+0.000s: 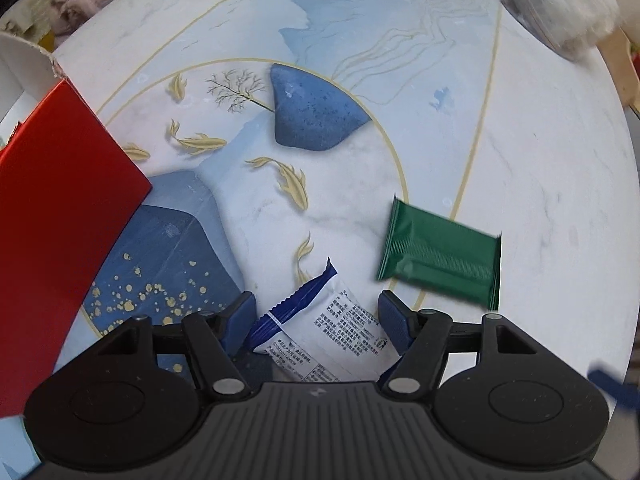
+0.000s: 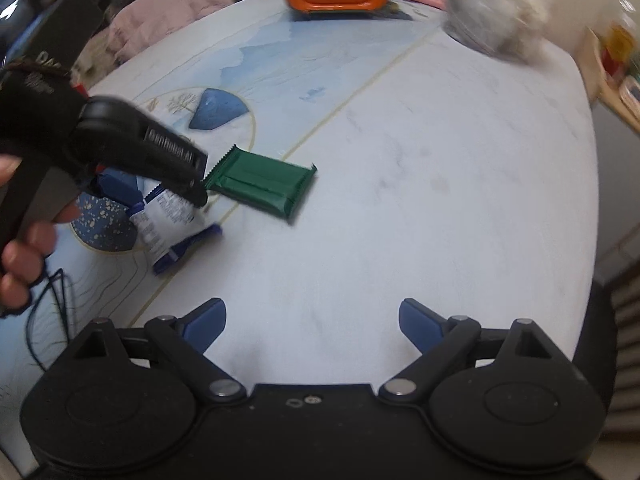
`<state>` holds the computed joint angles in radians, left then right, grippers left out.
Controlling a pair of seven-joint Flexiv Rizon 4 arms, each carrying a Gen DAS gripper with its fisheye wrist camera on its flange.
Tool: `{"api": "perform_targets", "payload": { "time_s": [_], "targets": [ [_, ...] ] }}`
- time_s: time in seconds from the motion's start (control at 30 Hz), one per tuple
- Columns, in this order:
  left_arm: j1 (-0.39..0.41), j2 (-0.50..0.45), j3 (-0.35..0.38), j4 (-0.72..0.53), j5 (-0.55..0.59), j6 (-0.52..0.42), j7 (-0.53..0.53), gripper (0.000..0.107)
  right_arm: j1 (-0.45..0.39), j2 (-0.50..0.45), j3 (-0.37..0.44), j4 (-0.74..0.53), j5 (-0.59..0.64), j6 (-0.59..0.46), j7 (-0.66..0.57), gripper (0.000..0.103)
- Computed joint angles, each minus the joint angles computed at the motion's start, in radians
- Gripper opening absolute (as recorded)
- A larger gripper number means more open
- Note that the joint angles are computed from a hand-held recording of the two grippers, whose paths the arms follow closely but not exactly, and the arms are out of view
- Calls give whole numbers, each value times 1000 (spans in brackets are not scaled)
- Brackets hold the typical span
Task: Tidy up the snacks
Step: 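Grasp the white-and-blue packet with the left gripper while the right grasps the green bar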
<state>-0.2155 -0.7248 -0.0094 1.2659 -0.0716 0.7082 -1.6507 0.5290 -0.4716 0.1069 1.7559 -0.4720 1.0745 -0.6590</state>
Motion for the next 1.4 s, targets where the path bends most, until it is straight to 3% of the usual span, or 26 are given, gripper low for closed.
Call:
{"api": "perform_targets", "payload": {
  "time_s": [0.23, 0.5, 0.67, 0.9, 1.03, 1.13, 1.4],
  "targets": [
    [64, 18, -45, 25, -101, -50, 74, 65, -47, -117, 53, -171, 35, -42, -358, 90],
    [84, 8, -30, -21, -172, -194, -93, 66, -87, -261, 114, -421, 172, -139, -774, 86],
    [87, 3, -35, -10, -195, -190, -179, 70, -91, -324, 135, -544, 267, -207, -946, 83],
    [84, 4, -40, -8, -194, -184, -233, 71, -79, -374, 121, -640, 352, -282, -1034, 69],
    [80, 6, -38, -6, -186, -174, -251, 71, -78, -362, 116, -619, 391, -251, -1047, 56],
    [77, 8, -37, 0, -180, -165, -263, 71, -66, -339, 96, -574, 393, -206, -1012, 46],
    [29, 12, -13, -2, -107, -136, -313, 71, -16, -243, 30, -372, 311, -67, -817, 43]
  ]
}}
